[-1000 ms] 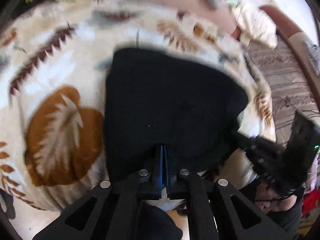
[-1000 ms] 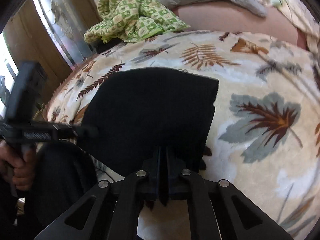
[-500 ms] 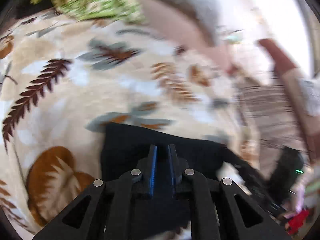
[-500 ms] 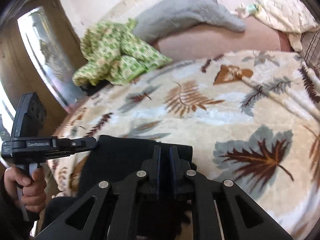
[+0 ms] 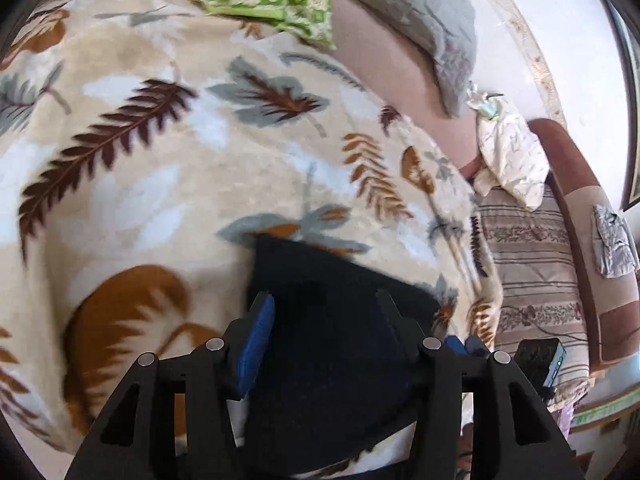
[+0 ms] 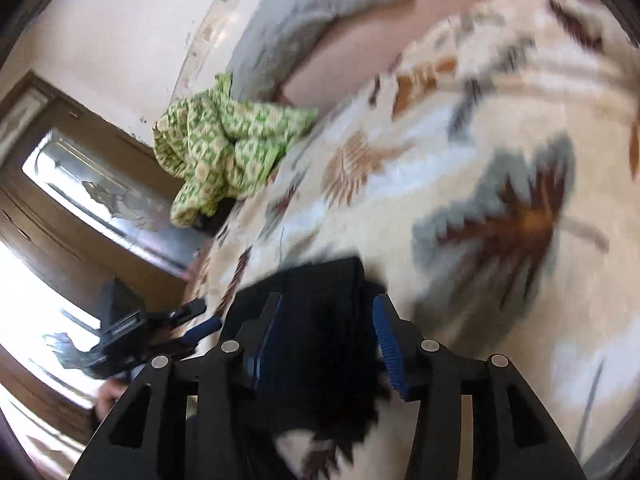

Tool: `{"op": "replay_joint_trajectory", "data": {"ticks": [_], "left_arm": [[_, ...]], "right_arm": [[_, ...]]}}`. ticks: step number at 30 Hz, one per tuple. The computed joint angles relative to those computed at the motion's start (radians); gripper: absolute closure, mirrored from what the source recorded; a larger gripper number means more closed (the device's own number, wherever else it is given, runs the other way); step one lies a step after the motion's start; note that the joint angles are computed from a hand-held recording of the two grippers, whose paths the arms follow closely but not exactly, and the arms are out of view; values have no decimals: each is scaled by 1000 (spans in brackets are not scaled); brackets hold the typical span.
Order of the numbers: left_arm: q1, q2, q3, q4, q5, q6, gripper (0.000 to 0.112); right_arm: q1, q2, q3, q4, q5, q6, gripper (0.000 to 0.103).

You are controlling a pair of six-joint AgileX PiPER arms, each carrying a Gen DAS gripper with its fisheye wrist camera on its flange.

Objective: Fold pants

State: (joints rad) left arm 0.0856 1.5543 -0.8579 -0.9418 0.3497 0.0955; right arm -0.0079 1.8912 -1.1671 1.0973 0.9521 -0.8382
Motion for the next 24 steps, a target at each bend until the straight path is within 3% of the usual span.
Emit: {"op": "replay_joint_trajectory", "data": {"ticks": [3, 5, 10, 13, 16, 20, 24], "left_arm": [[67, 60, 5, -167, 119, 184, 62], [103, 106, 0, -260, 185, 286, 61], [188, 209, 0, -485, 306, 493, 62], [168, 201, -23, -403, 264, 436, 80], [129, 173, -55, -310, 229, 315, 88], [103, 141, -143, -245, 239, 240, 89], [41, 267, -364, -137, 198, 108, 89]], "right_arm": [[9, 52, -29, -53, 65, 40, 55], [43, 83, -52, -136, 59, 101, 58], [52, 99, -44, -91, 39, 65, 58], [71, 89, -49, -104, 41, 44, 66], [37, 71, -52, -58, 83, 30, 74], [-3, 42, -94, -31, 91, 27, 74], [-29, 126, -284, -103, 119, 147, 74]]}}
